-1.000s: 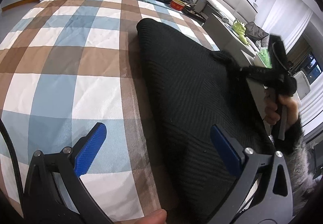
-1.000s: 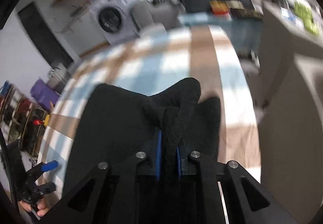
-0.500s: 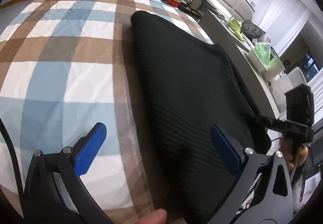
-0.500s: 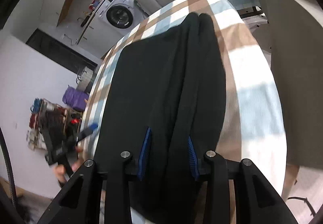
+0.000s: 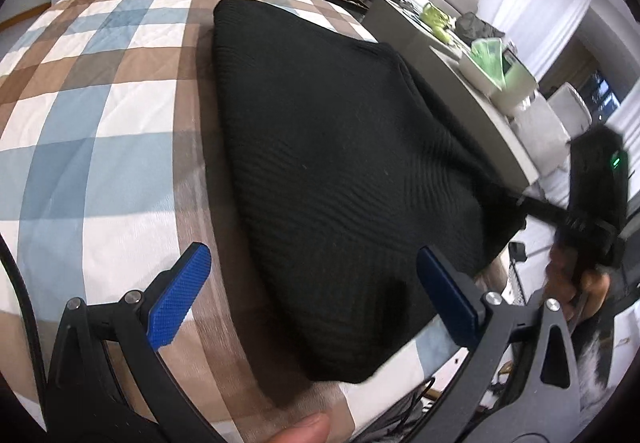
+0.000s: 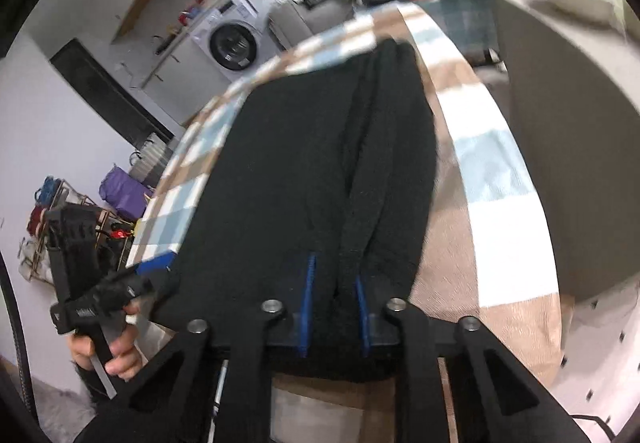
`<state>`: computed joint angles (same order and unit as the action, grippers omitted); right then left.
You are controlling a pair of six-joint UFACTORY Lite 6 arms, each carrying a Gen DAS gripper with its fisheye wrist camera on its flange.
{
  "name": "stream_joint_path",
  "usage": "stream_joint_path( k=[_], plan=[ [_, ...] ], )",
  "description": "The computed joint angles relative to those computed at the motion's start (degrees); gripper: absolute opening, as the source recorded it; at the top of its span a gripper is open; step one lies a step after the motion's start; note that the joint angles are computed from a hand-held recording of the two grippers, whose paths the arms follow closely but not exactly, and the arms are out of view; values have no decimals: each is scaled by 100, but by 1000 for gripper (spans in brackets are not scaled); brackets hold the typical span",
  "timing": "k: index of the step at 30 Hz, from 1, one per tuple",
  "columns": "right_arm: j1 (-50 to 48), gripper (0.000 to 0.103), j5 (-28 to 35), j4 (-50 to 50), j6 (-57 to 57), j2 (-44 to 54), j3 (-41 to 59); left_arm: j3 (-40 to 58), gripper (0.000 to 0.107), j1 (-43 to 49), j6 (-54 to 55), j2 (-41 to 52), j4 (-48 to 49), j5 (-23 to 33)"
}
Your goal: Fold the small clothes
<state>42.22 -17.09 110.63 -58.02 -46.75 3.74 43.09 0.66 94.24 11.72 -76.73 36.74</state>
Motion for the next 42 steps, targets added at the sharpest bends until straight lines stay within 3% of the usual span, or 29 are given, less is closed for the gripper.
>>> stream_joint_path(
  k=[3, 5, 7, 15, 18, 20, 23, 27, 30, 34, 38, 42],
  plan=[
    [115, 16, -199, -170, 271, 233, 88, -357, 102, -83, 267, -261, -196, -341],
    [132, 16, -462, 409, -118, 779, 255, -574, 102, -161, 453, -408, -341, -801],
    [291, 16, -537, 419, 94, 668, 165, -668, 102, -98, 569, -416, -334, -985],
    [1447, 24, -2038, 1110, 64, -127, 246, -854, 102, 345, 200, -992, 236, -219],
    [2198, 24, -2948, 902, 540, 23, 506, -916, 102, -113, 427, -1129, -139, -378],
    [2534, 24, -3227, 800, 592, 57, 635, -883, 102, -435, 514, -1050, -348, -560],
    [2353, 24, -2702, 392, 782, 867, 946, -926, 102, -735, 557, -1033, -529, -763],
    [2067, 24, -1927, -344, 1102, 2671, 1475, -1162, 102, -724, 652, -1475, -502, -558],
    [1998, 24, -1779, -865, 1529, 3330, 1586, -1207, 102, -783, 822, -1690, -550, -425],
    [2078, 25, -1797, -680, 1386, 2941, 1351, -938, 102, -1171, 1174, -1257, -964, -430],
    [2573, 24, -2330, 136, 822, 2586, 1221, -743, 99, -1518, 1633, -606, -1390, -807],
    [2787, 24, -2521, 612, 611, 2170, 888, -996, 99, -1360, 2386, -638, -1724, -772]
  ],
)
